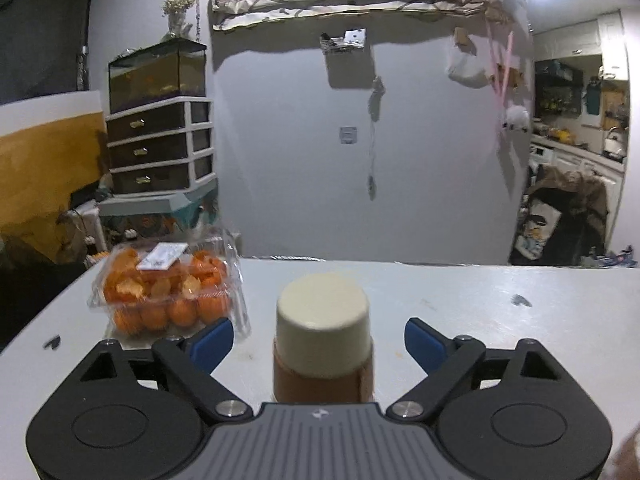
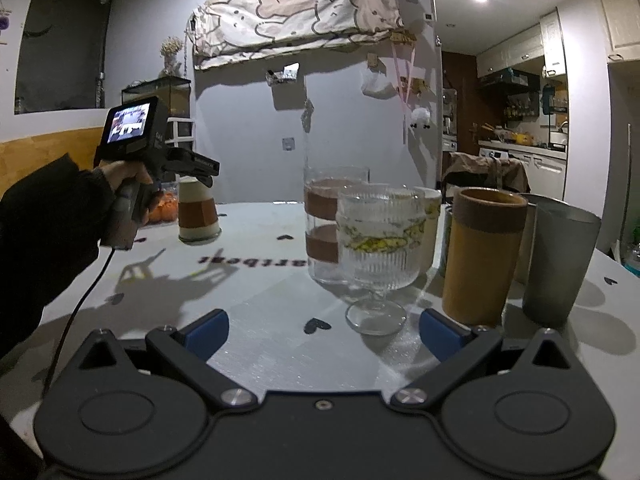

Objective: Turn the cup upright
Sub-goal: 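Move the left tool to the upside-down brown-banded cup and close on it, then lift the cup with the left tool and turn it toward the right tool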

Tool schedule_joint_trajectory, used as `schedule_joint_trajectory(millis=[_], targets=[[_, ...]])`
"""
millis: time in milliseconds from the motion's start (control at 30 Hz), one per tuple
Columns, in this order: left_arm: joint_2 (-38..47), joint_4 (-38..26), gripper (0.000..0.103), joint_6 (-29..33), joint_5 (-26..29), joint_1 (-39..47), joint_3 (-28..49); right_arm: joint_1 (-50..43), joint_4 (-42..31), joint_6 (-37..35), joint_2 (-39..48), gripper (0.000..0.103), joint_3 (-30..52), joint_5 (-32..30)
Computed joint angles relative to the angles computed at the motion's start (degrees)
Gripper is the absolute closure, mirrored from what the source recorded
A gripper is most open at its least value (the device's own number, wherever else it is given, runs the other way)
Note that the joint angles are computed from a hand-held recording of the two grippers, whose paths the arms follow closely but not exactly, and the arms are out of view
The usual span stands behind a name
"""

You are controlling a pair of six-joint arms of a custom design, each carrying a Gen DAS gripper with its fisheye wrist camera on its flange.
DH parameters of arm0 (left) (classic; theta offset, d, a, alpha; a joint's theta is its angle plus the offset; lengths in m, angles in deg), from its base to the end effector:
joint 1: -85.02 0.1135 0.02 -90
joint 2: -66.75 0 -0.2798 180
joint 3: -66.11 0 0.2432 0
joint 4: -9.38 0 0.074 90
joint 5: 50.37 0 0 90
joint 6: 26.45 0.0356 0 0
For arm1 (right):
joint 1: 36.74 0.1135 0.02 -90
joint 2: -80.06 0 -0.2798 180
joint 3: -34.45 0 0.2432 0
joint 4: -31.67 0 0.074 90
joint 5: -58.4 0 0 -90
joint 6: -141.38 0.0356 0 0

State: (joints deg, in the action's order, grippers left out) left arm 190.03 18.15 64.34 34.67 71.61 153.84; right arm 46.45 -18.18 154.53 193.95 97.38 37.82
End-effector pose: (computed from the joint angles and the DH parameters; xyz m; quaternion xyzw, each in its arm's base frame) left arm 0.4571 -0.1058 0.1567 0.0827 0.8471 -0.0209 0.5245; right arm 0.0651 0.2644 0.0955 0.0890 0.8153 -0.0460 0.5703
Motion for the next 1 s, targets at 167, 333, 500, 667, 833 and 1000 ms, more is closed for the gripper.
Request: schedule_joint_trajectory(millis=[167,333,500,667,833,1000], targets=[[3.8,-6.5,0.011,-1.6,-1.6,-0.2,8.1,-1.0,3.0,-2.5,-0.2,0.000,-0.9,-0.7],[6.0,-9.7,0.036,-1.9,-1.7,-0.4,11.4,-1.5,3.6,-2.3,-0.3,0.000,-1.6,-1.5],[3.9,-10.5,0.041,-3.0,0.3,0.0,8.9,-1.2,3.3,-1.3,-0.4,0.000,-1.8,-1.6],[-3.7,-8.8,0.041,0.9,5.7,0.7,-1.3,-0.8,5.6,-2.8,-0.7,0.000,-2.5,-0.5],[-16.1,-3.4,0.041,6.6,12.3,0.7,-17.6,0.4,4.5,-0.8,-0.7,0.000,-2.2,0.8],[-28.8,-2.5,0.041,10.1,18.3,0.1,-31.3,2.9,1.1,3.3,0.1,0.000,-1.0,2.2]])
